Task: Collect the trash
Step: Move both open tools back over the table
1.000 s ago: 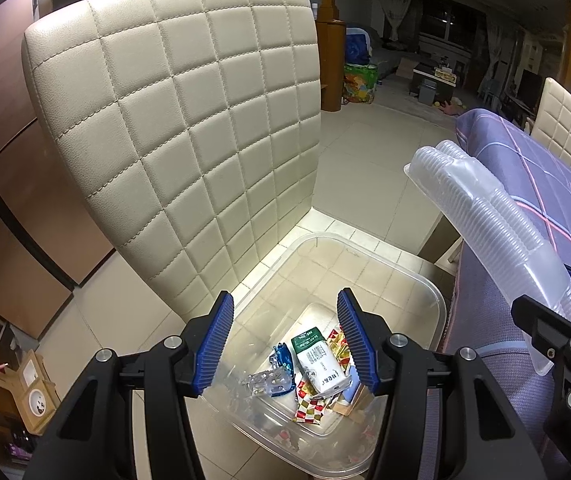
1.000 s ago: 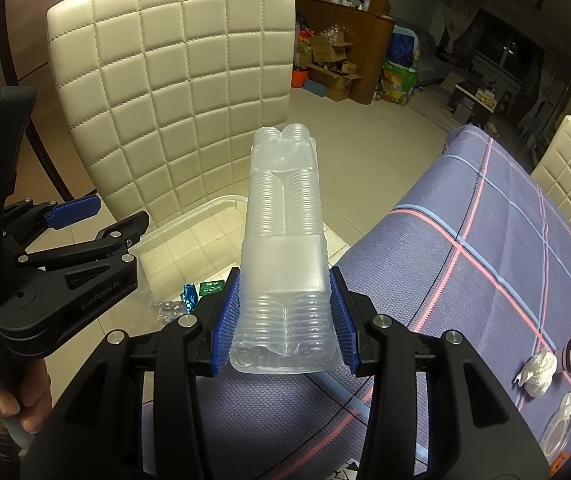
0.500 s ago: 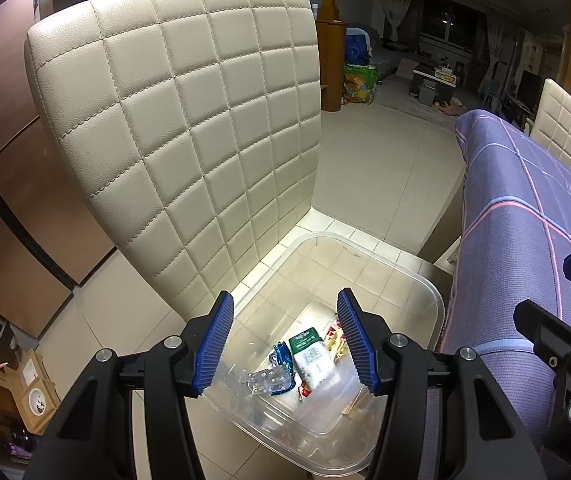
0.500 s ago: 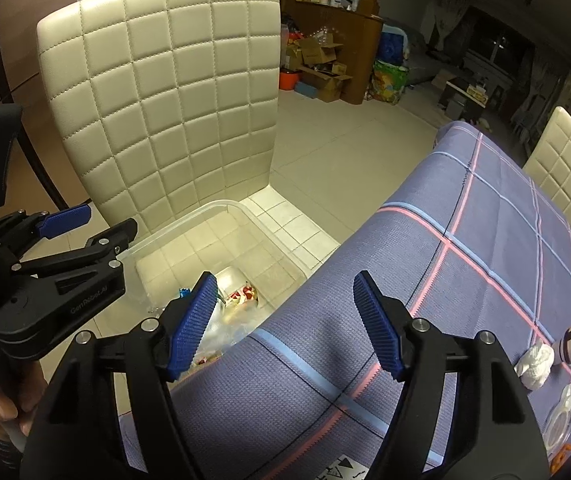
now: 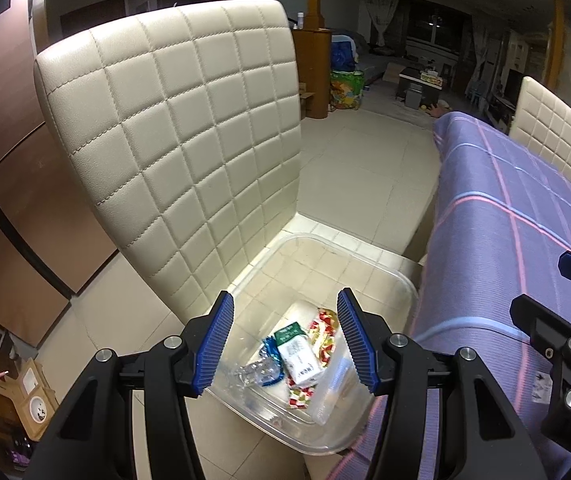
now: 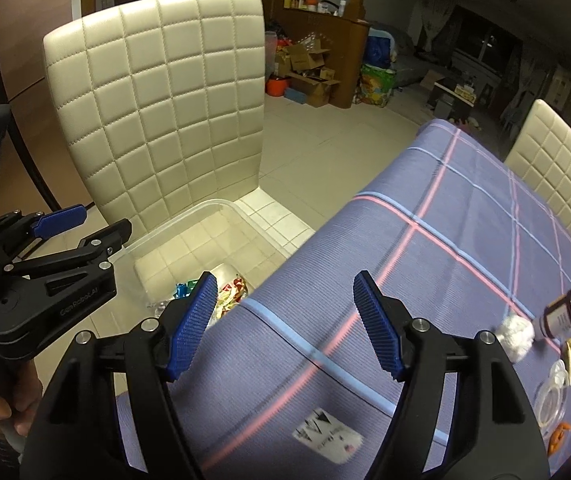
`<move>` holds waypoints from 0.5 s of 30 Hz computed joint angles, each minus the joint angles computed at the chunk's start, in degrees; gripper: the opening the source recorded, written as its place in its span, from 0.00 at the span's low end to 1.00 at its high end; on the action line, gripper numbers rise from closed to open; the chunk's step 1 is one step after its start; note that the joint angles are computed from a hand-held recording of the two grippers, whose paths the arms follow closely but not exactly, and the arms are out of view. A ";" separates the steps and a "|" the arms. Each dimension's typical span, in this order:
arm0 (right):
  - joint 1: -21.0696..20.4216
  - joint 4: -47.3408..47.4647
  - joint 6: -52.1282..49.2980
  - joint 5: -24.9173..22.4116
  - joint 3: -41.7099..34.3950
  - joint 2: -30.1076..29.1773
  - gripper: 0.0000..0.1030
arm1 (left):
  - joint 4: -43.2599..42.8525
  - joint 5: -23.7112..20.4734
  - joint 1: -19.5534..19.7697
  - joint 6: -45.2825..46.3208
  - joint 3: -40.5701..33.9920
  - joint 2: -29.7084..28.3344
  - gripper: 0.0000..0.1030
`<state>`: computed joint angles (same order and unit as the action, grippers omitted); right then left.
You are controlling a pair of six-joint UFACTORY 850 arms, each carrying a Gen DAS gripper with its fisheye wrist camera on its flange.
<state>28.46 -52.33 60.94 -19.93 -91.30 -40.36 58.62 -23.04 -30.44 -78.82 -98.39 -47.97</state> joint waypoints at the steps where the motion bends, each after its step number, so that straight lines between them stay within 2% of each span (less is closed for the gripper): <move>1: -0.05 -0.97 1.22 0.01 0.85 0.64 0.69 | 0.45 0.42 -0.32 -0.33 0.47 0.53 0.51; 12: -1.12 -21.00 26.46 -0.47 15.29 11.27 0.72 | 7.19 0.93 -5.34 -3.34 2.85 3.97 0.52; 13: -1.23 -22.94 28.92 -0.90 16.72 12.30 0.72 | 7.63 0.98 -5.87 -3.50 2.86 4.09 0.57; 14: -1.37 -24.72 31.18 -1.24 18.14 13.29 0.74 | 8.91 1.17 -6.52 -4.54 3.04 4.31 0.68; 15: -1.61 -26.78 33.92 -1.73 20.06 14.60 0.75 | 10.36 1.24 -7.02 -5.87 3.19 4.46 0.72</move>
<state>26.85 -79.10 94.86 -21.66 -71.24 -25.76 68.97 -21.80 -37.45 -84.69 -95.21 -43.51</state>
